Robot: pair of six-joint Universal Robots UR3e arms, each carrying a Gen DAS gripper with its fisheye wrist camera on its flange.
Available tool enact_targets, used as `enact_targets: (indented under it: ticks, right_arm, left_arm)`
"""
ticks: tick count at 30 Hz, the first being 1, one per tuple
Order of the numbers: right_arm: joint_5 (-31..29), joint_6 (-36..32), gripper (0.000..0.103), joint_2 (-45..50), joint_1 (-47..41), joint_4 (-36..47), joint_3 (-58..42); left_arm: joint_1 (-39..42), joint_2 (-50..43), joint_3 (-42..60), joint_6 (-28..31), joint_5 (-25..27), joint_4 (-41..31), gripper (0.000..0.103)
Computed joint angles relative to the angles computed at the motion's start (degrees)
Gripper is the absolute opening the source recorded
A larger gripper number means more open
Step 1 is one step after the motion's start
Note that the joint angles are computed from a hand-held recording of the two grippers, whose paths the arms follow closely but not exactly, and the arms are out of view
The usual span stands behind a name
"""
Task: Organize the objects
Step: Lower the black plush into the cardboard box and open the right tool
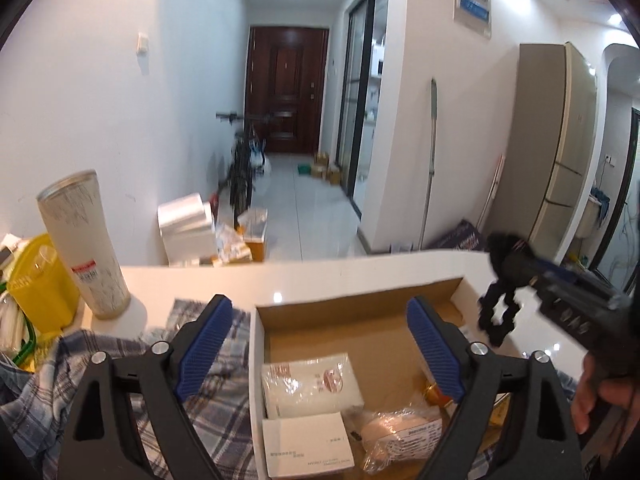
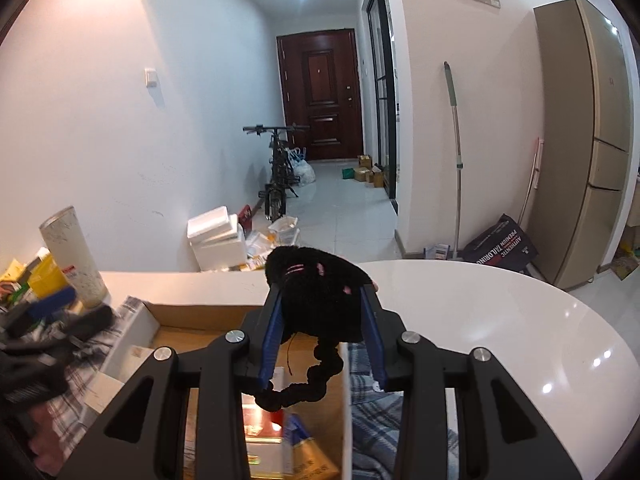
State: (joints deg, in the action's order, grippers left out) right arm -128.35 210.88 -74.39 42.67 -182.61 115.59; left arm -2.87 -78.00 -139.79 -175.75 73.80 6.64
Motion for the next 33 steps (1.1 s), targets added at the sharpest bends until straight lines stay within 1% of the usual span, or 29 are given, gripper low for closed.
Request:
enact_targets:
  ticks: [1, 2, 7, 14, 15, 17, 18, 21, 23, 24, 25, 26, 27, 28, 29, 30, 32, 33]
  right_arm:
    - [0.2, 0.0, 0.036, 0.2, -0.2, 0.2, 0.0]
    - [0.4, 0.1, 0.036, 0.4, -0.4, 0.5, 0.0]
    - [1.2, -0.2, 0.036, 1.8, -0.4, 2.6, -1.0]
    - [11.0, 0.7, 0.036, 1.9, -3.7, 1.3, 1.3]
    - [11.9, 0.9, 0.036, 2.1, -4.0, 1.2, 1.4]
    - [14.4, 0.3, 0.036, 2.4, -4.8, 0.8, 1.9]
    - [14.8, -0.3, 0.036, 2.9, -4.8, 0.9, 1.6]
    - [13.6, -0.8, 0.037, 4.4, -3.8, 1.8, -0.1]
    - [13.8, -1.0, 0.040, 4.3, -3.9, 1.5, 0.1]
    - [13.7, -0.9, 0.040, 4.3, -3.9, 1.6, 0.0]
    - [13.4, -0.9, 0.044, 4.3, -3.9, 1.4, 0.2]
    - [13.2, -0.7, 0.053, 4.4, -3.9, 1.3, 0.1]
    - [12.7, -0.5, 0.058, 4.4, -3.9, 1.2, 0.1]
    - [11.9, -0.3, 0.068, 4.5, -3.6, 0.9, 0.0]
    - [10.5, 0.0, 0.073, 4.6, -3.1, 0.6, -0.2]
    - [8.4, 0.1, 0.075, 4.6, -2.3, 0.3, -0.6]
    - [4.3, -0.4, 0.084, 4.6, -0.6, 0.1, -1.8]
    - [2.1, -0.6, 0.090, 4.4, 0.4, 0.3, -2.7]
  left_arm:
    - [-0.8, 0.5, 0.7, 0.1, 1.4, -1.3, 0.102]
    - [-1.2, 1.0, 1.0, 0.2, 1.8, -1.7, 0.103]
    - [0.1, 4.6, -0.6, -0.3, -1.1, -1.2, 0.103]
    - [0.6, 5.9, -0.5, -1.2, -2.2, -2.4, 0.103]
    - [0.3, 5.7, -0.4, -1.3, -1.3, -2.4, 0.103]
    - [-2.5, 4.0, 0.5, -1.2, 3.3, -1.1, 0.103]
    - [-3.2, 3.6, 0.6, -1.0, 4.1, -0.5, 0.103]
    - [-3.4, 3.9, 0.3, -0.2, 3.1, -0.3, 0.103]
    - [-3.7, 3.9, 0.4, -0.1, 3.2, -0.3, 0.103]
    - [-4.1, 3.8, 0.3, 0.1, 3.5, 0.0, 0.103]
    - [-4.4, 3.6, 0.3, 0.3, 3.9, 0.3, 0.103]
    - [-4.7, 3.4, 0.4, 0.3, 4.4, 0.6, 0.103]
    - [-4.9, 3.4, 0.4, 0.2, 4.8, 0.8, 0.103]
    - [-4.8, 3.6, 0.3, 0.0, 4.7, 0.7, 0.103]
    - [-4.5, 4.1, 0.2, -0.2, 4.2, 0.4, 0.103]
    - [-4.2, 4.7, 0.2, -0.5, 3.9, -0.1, 0.103]
    - [-4.0, 5.8, 0.5, -1.0, 4.1, -1.1, 0.103]
    - [-3.9, 6.8, 0.5, -1.2, 4.0, -1.8, 0.103]
